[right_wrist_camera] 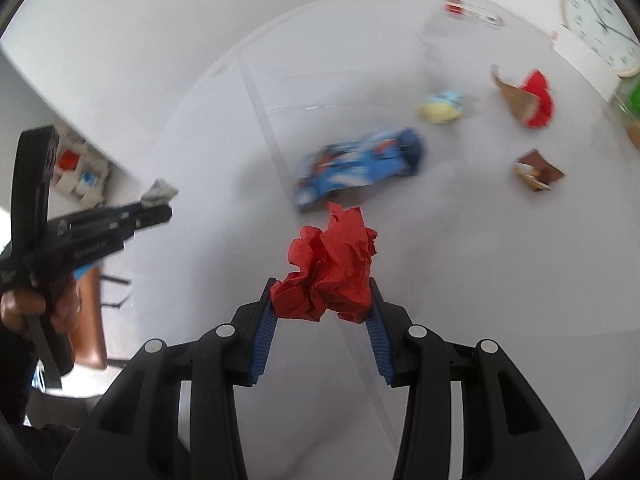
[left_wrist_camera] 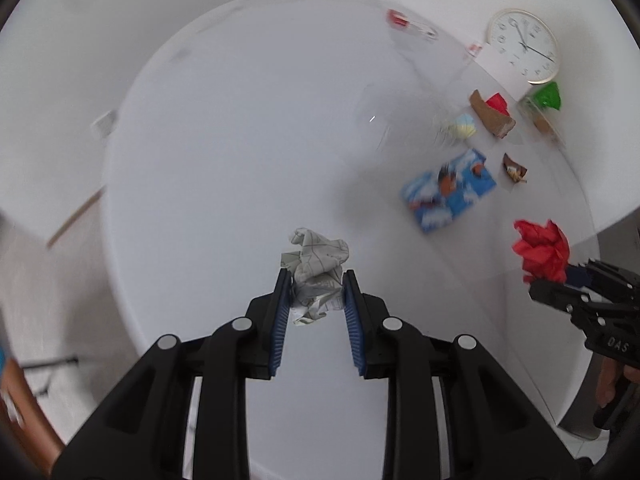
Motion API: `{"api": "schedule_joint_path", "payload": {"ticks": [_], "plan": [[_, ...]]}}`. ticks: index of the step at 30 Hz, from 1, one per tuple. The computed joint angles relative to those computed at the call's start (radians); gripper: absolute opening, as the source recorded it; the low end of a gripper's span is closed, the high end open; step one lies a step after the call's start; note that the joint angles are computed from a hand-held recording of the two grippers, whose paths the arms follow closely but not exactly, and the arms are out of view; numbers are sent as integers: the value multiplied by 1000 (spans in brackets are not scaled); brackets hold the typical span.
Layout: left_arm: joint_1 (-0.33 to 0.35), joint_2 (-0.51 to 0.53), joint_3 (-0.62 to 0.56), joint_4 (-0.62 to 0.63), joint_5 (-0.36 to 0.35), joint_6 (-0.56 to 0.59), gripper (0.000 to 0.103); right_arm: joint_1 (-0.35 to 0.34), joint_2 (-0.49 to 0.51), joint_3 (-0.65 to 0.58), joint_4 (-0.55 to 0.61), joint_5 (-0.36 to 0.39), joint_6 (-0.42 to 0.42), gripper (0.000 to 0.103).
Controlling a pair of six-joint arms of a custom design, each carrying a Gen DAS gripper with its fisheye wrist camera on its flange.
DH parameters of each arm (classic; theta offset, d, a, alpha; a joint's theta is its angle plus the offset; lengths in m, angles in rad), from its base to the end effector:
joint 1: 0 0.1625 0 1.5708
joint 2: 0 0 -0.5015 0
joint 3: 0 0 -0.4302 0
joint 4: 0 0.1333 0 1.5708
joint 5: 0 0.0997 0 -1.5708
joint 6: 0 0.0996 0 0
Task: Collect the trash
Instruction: 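Carry both items to the wastebasket and open both tools over it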
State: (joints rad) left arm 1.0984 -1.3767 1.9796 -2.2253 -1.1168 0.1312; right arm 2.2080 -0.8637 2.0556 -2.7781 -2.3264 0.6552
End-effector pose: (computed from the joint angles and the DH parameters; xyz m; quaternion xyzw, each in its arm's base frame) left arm -0.0951 -0.5750 0.3264 0.2840 0.9317 -0.0630 0.2174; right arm 0.4007 -0.4321 0.0731 -0.0112 -0.9294 0.2278 0.2902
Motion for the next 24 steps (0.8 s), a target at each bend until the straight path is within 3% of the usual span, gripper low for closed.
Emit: {"api": "schedule_joint_path", "payload": {"ticks": [10,15,21,22,24], "plan": [[33,-289,113,137,121,-129,27,95,144,-127,38,159,-130,43],[78,-376,137,191,160,-190,27,126,227,-223,104,232,-216,43],[164,-393,139,222,186,-207,30,143,295,-321,175,265,-284,43],[186,-388,139,224,183,-207,31,144,304,-334,185,271,-292,43],[225,-375,133,241,183,-212,47,144,319,-356,206,280,-306,43]]}}
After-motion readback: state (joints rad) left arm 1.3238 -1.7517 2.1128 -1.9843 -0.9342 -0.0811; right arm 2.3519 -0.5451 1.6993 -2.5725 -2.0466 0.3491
